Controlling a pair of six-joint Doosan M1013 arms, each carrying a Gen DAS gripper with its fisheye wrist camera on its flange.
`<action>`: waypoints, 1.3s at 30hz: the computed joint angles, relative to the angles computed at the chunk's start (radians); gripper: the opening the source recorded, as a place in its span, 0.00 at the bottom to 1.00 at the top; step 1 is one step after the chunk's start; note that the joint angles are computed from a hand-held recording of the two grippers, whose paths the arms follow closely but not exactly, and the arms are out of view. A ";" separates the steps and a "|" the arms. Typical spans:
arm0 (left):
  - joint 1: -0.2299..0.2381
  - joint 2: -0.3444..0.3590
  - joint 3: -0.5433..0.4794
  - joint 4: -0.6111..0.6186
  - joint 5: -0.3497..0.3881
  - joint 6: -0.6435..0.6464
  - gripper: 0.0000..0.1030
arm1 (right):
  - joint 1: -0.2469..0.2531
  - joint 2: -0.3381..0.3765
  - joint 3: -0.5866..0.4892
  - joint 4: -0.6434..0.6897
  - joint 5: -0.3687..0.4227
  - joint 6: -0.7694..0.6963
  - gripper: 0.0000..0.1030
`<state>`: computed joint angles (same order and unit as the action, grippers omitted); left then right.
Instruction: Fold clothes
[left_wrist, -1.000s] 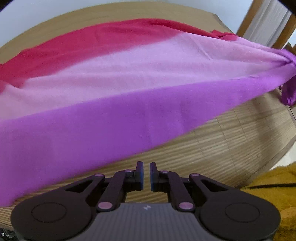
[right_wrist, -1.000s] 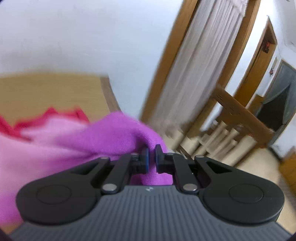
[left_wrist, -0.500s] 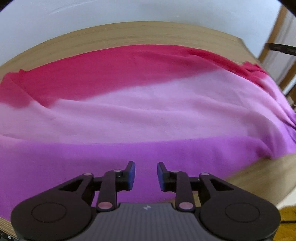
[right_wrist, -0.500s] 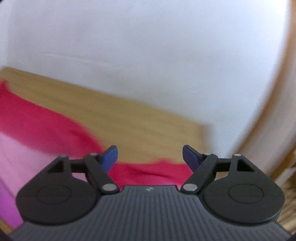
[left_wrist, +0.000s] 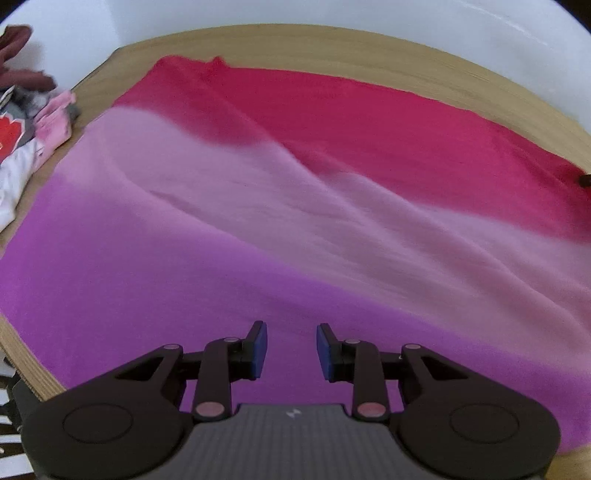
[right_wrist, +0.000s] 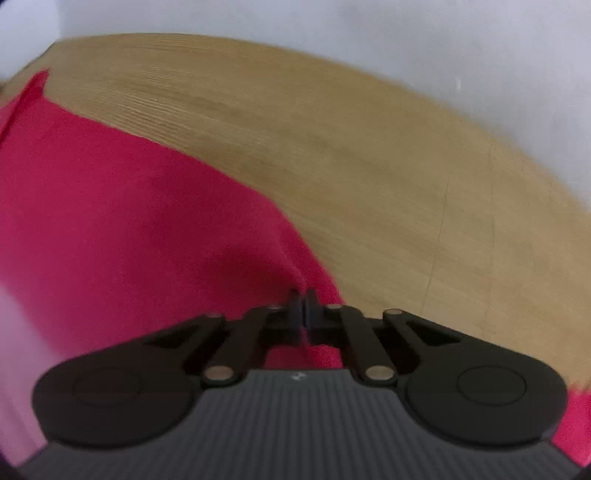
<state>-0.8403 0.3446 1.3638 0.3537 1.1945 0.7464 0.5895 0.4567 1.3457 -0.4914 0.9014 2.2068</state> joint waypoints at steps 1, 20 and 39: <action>0.003 0.005 -0.003 -0.002 0.002 -0.003 0.31 | 0.002 0.004 -0.007 -0.037 0.009 0.003 0.04; 0.006 0.011 0.010 -0.056 -0.020 0.013 0.33 | 0.014 0.069 -0.061 -0.475 0.303 0.393 0.32; 0.105 0.214 -0.303 0.030 -0.142 0.447 0.39 | 0.015 -0.006 -0.003 -0.209 0.085 0.229 0.55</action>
<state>-0.7352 0.5585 1.0610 0.3842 1.0525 1.1935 0.6045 0.4505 1.3430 -0.7007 0.9866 2.4355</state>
